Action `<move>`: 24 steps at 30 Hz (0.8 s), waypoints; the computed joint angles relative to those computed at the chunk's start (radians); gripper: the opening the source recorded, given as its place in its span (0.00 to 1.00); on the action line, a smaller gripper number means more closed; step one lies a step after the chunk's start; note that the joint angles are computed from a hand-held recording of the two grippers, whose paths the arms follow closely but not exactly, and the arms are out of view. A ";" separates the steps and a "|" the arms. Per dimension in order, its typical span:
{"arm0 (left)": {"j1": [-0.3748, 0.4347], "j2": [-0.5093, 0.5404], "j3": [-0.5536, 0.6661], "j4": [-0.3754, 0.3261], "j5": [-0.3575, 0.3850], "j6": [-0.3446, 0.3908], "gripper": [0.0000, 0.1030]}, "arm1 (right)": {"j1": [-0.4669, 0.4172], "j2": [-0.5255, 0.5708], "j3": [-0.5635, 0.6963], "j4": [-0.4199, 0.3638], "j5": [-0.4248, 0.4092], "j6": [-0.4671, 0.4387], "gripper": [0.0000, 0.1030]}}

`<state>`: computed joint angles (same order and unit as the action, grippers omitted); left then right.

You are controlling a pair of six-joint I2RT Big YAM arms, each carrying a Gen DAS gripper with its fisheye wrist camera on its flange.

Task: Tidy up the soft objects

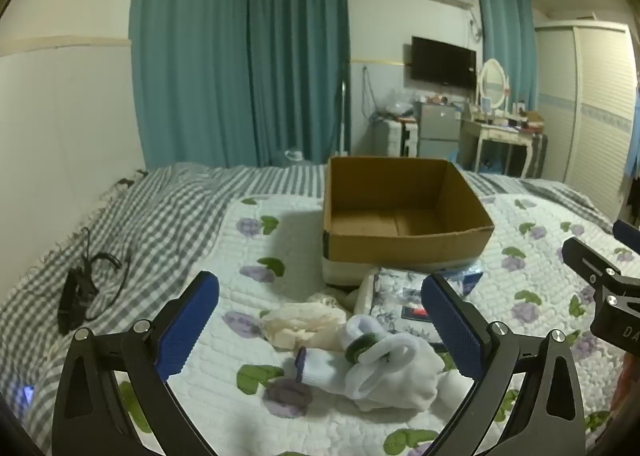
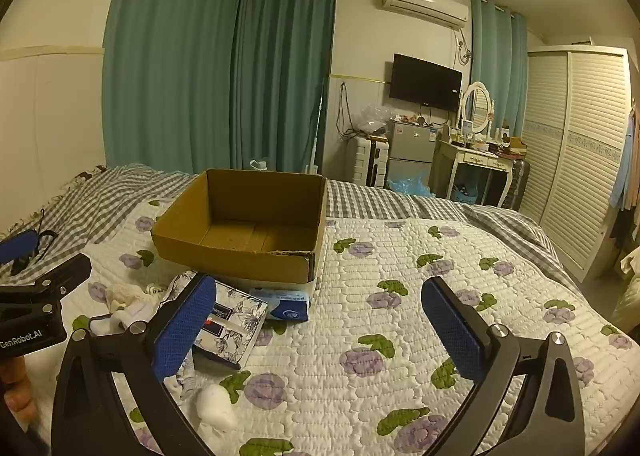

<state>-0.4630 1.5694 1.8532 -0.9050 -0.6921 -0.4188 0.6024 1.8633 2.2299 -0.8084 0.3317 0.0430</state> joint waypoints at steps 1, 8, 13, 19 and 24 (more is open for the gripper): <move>-0.002 0.000 -0.002 0.003 -0.004 0.000 1.00 | 0.000 0.000 0.000 0.001 -0.001 0.000 1.00; -0.002 -0.003 -0.007 0.006 -0.003 0.002 1.00 | 0.000 0.001 0.001 0.000 -0.002 -0.001 1.00; -0.003 -0.003 -0.005 0.005 -0.002 0.002 1.00 | 0.000 0.002 0.001 -0.001 0.001 -0.002 1.00; -0.008 0.000 0.001 0.000 -0.009 0.000 1.00 | 0.000 0.004 -0.001 0.002 0.003 0.000 1.00; -0.009 0.001 0.003 -0.003 -0.009 -0.001 1.00 | 0.000 0.002 -0.004 0.002 0.003 -0.001 1.00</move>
